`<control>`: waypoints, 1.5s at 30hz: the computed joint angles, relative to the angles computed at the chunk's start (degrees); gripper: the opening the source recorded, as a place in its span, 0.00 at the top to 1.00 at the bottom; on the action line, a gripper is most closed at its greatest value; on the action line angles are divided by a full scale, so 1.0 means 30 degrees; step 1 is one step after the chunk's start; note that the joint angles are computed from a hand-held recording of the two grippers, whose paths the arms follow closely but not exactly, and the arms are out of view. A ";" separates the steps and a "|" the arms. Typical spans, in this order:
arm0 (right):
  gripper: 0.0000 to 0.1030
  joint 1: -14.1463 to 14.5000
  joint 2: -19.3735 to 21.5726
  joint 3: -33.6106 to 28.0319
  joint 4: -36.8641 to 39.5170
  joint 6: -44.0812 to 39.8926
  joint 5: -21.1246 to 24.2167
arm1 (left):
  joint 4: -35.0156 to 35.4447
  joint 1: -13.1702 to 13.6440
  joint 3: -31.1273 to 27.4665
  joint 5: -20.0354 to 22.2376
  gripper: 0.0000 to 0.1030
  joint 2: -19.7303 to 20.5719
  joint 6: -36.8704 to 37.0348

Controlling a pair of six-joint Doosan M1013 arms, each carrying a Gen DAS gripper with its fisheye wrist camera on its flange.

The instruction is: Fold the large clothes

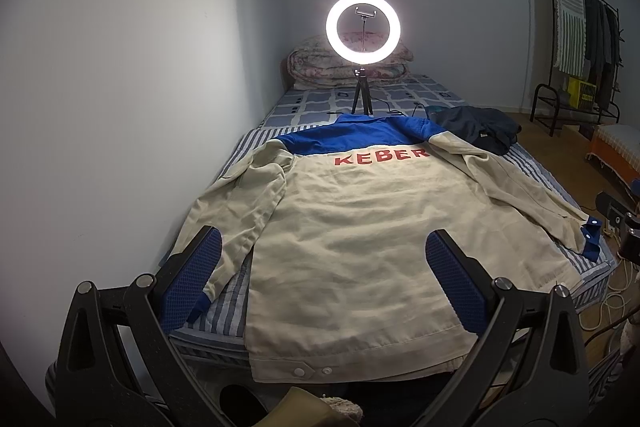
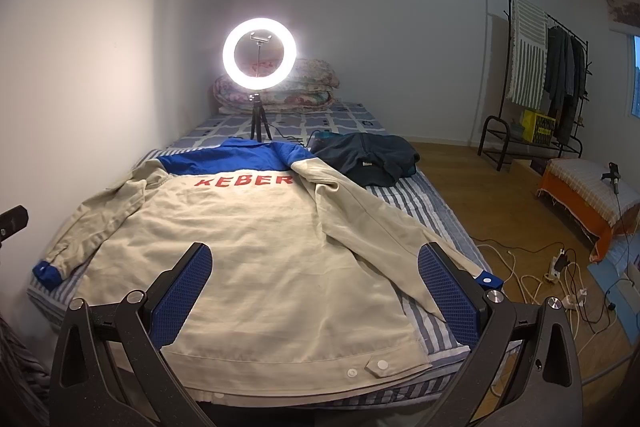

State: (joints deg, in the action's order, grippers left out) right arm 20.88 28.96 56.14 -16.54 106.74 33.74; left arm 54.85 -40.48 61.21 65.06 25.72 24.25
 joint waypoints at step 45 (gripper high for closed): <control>0.01 0.0190 0.1525 -0.2813 0.4244 -0.3835 0.1491 | -0.1158 0.1030 0.0666 0.0147 0.00 -0.0364 -0.0437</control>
State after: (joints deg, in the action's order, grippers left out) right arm 21.45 33.53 47.70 -3.81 95.24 38.21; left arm 51.38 -37.39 63.21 65.50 24.63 22.94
